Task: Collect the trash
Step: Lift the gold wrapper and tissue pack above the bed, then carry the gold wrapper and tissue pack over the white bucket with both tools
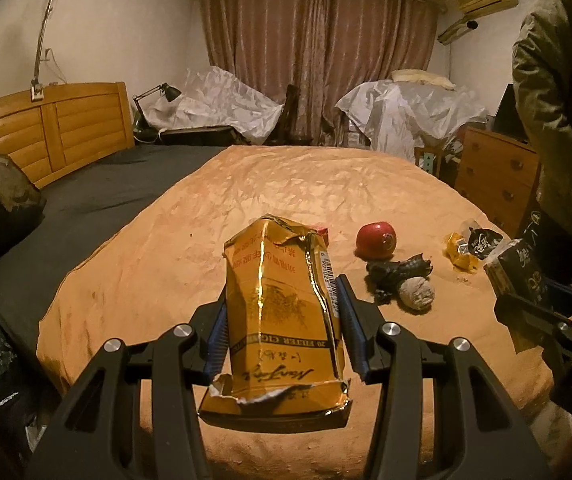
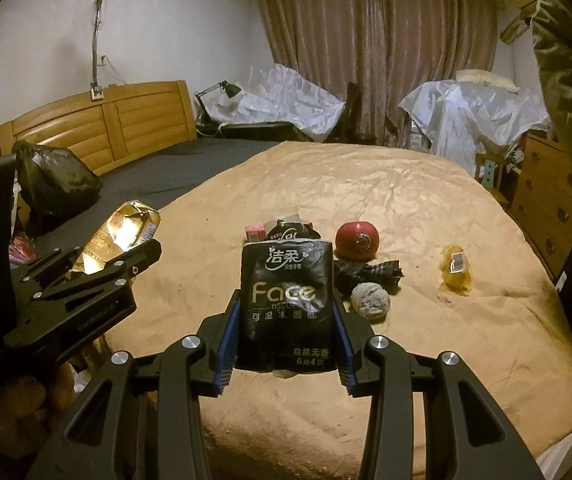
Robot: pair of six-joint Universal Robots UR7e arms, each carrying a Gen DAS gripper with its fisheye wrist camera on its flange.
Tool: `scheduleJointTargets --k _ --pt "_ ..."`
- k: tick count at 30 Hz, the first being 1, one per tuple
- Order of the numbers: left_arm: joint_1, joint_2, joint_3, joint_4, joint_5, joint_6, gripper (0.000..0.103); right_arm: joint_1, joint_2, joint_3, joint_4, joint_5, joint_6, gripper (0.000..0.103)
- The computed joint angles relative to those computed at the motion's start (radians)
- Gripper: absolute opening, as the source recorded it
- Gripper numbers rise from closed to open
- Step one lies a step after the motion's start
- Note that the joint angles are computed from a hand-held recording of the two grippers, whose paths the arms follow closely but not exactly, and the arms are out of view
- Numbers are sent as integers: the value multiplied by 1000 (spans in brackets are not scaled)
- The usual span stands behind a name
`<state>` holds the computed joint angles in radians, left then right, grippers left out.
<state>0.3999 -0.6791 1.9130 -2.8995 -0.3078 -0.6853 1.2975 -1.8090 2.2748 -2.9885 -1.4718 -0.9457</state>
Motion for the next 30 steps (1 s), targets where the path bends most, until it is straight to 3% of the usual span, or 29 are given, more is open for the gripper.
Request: scheduleJointTargets --k 9,14,21,26,30 --pt "77 24 -43 93 -82 -26 47 9 142 -69 -25 -119 -4 42" --pt "143 50 -87 143 -160 -1 47 -39 233 -99 -47 -166 14 42" --pt "192 92 -146 176 -198 29 47 -75 304 -154 -55 -193 18 42" --pt "194 125 -194 154 -229 82 47 -79 311 -188 -10 -192 20 42" --pt "178 175 -265 119 -272 176 47 -81 226 -195 79 -161 23 42"
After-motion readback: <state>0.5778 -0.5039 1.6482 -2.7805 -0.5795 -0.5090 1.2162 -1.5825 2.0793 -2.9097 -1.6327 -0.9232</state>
